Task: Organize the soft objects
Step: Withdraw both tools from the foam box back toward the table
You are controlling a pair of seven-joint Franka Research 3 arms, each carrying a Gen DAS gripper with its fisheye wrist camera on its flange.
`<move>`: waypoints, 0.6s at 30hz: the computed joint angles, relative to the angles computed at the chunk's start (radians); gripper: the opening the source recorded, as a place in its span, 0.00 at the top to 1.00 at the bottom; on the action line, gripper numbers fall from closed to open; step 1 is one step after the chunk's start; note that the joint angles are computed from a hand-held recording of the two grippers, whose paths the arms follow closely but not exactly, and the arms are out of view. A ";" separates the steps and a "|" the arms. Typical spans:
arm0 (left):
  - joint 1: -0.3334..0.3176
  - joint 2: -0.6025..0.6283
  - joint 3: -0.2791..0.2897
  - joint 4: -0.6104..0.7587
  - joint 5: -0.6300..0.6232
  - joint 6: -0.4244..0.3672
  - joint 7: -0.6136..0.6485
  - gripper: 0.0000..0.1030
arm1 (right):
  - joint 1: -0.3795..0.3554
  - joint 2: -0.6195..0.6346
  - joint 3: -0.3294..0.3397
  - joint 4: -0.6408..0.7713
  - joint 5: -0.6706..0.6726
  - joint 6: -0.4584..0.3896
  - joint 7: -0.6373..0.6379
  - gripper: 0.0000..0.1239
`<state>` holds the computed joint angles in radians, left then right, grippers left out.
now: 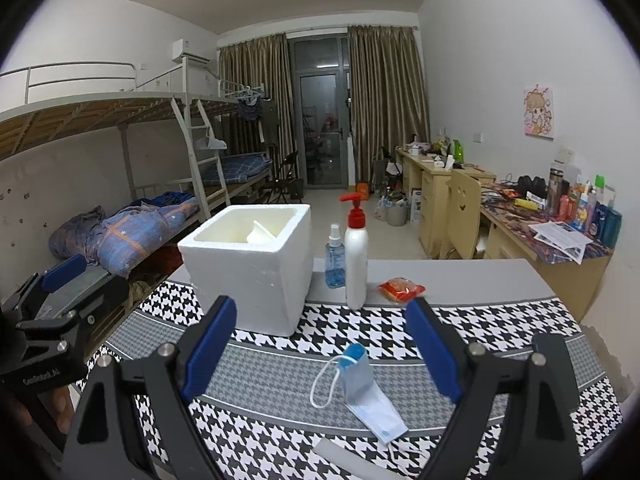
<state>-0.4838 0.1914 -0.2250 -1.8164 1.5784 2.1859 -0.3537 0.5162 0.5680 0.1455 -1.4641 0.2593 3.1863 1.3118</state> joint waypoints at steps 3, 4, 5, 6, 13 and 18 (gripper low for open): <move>-0.002 0.007 0.000 -0.006 0.010 0.007 -0.027 0.01 | -0.022 -0.002 0.025 -0.015 0.010 0.008 -0.010 0.28; -0.002 0.008 0.001 -0.009 0.013 0.011 -0.037 0.01 | -0.019 -0.006 0.018 -0.022 0.012 0.013 -0.007 0.28; -0.001 0.009 0.002 -0.011 0.012 0.016 -0.041 0.01 | -0.015 -0.008 0.011 -0.029 0.013 0.017 -0.004 0.28; 0.000 0.008 0.002 -0.014 0.015 0.025 -0.046 0.01 | -0.016 -0.011 0.012 -0.036 0.014 0.020 -0.005 0.28; 0.000 0.031 0.008 0.002 0.022 0.046 -0.056 0.01 | 0.013 -0.038 -0.040 -0.104 0.026 0.071 0.018 0.28; -0.001 0.060 0.019 0.024 0.020 0.092 -0.044 0.01 | -0.037 -0.039 0.008 -0.121 0.021 0.076 0.006 0.28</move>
<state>-0.4846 0.2512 -0.2063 -1.7919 1.5987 2.2775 -0.3978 0.4796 0.5291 0.1535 -1.5854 0.2804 3.2621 1.3176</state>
